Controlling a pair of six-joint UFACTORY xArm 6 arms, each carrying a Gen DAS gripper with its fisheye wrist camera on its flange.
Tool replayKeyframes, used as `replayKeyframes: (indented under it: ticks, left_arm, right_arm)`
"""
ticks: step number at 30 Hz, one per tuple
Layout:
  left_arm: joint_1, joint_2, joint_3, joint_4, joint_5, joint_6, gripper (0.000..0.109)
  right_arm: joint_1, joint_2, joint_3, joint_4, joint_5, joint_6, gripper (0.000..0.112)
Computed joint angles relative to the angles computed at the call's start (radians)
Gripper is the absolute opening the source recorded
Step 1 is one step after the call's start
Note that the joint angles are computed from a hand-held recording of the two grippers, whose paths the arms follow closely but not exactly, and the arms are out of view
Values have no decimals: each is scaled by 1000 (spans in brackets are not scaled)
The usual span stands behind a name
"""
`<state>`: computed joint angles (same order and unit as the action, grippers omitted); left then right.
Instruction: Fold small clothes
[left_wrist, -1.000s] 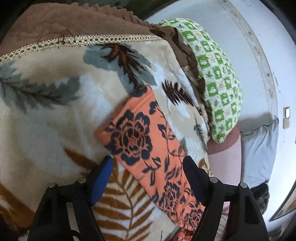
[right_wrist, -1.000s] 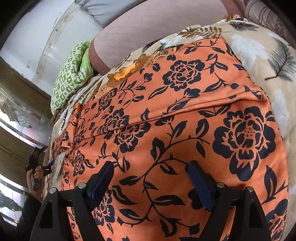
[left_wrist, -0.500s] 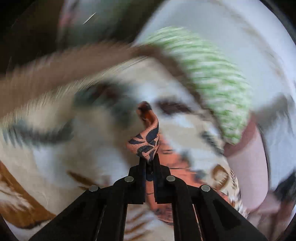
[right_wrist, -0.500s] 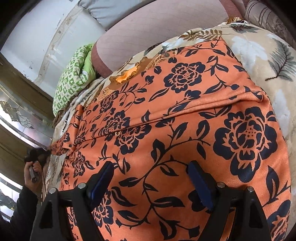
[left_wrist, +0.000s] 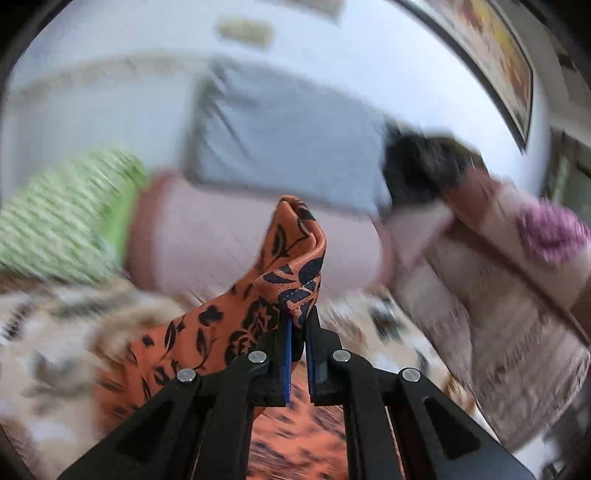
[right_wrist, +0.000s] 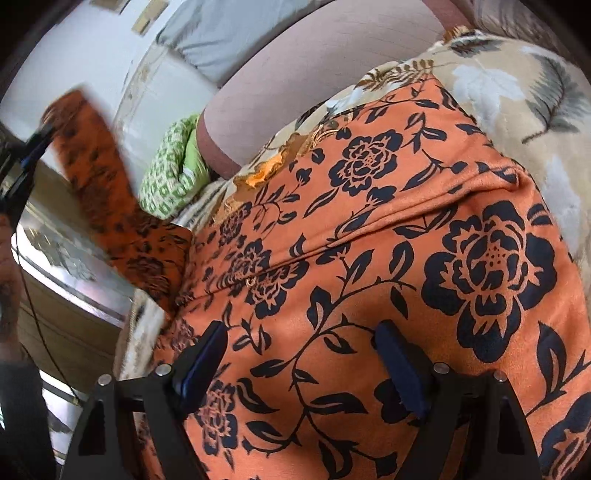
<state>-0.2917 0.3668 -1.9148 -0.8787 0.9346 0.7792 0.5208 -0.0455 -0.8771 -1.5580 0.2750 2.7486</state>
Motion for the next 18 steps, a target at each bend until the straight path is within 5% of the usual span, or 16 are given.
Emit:
replayKeyframes:
  ticks: [2, 4, 7, 10, 13, 16, 18]
  left_arm:
    - [-72, 3, 80, 83, -25, -34, 7]
    - [-123, 81, 71, 196, 57, -80, 28]
    - [-152, 124, 97, 400, 127, -160, 36]
    - [-87, 109, 109, 390, 145, -149, 42]
    - [36, 5, 215, 260, 39, -34, 80]
    - [114, -11, 256, 331, -103, -39, 80]
    - [175, 66, 186, 432, -83, -124, 80]
  right_arm:
    - [-5, -11, 6, -68, -7, 99, 85]
    - [-8, -21, 12, -125, -14, 179, 85]
    - [-5, -38, 28, -227, -2, 315, 85]
    - [0, -49, 36, -243, 9, 344, 85]
    - [3, -73, 49, -232, 6, 345, 85]
    - [12, -143, 88, -159, 54, 271, 85]
    - [-8, -179, 86, -198, 48, 275, 85]
